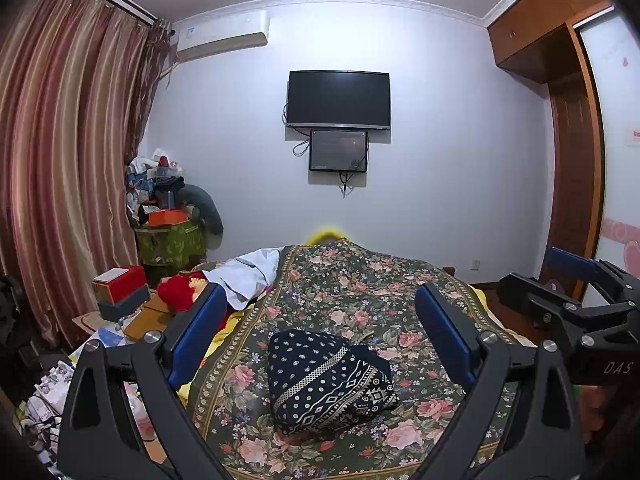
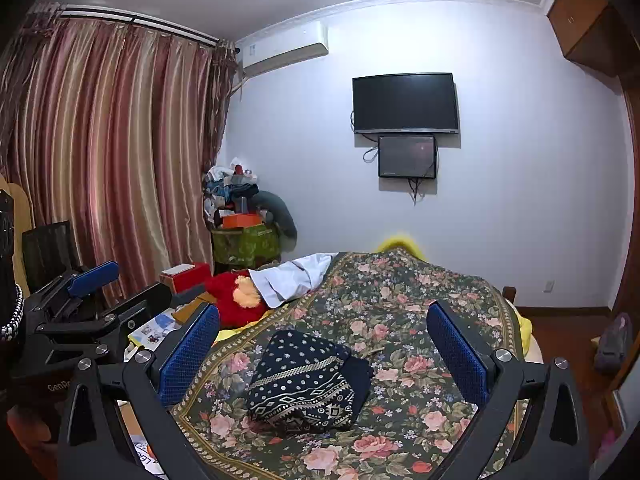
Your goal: Fold large clothes
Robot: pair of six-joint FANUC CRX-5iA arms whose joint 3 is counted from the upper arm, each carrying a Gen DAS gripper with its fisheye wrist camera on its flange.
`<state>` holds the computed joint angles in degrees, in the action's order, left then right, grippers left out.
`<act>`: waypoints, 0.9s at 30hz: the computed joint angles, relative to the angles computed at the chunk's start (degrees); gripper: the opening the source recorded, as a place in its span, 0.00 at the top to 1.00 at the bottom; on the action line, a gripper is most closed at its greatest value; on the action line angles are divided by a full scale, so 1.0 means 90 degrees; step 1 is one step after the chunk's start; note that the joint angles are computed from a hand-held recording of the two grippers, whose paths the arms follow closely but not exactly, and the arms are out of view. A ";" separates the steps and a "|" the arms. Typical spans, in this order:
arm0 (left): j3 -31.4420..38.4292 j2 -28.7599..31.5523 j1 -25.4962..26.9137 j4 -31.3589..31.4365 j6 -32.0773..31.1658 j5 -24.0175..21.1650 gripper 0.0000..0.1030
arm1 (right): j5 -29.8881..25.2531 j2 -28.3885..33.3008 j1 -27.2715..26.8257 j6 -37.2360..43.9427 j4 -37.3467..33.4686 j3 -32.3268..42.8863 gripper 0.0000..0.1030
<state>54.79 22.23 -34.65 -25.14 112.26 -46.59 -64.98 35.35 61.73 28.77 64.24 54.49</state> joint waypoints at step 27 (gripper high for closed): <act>0.0119 0.0134 -0.0107 -0.0244 0.0449 -0.0159 0.04 | 0.0053 -0.0065 -0.0085 -0.0026 -0.0199 -0.0101 0.00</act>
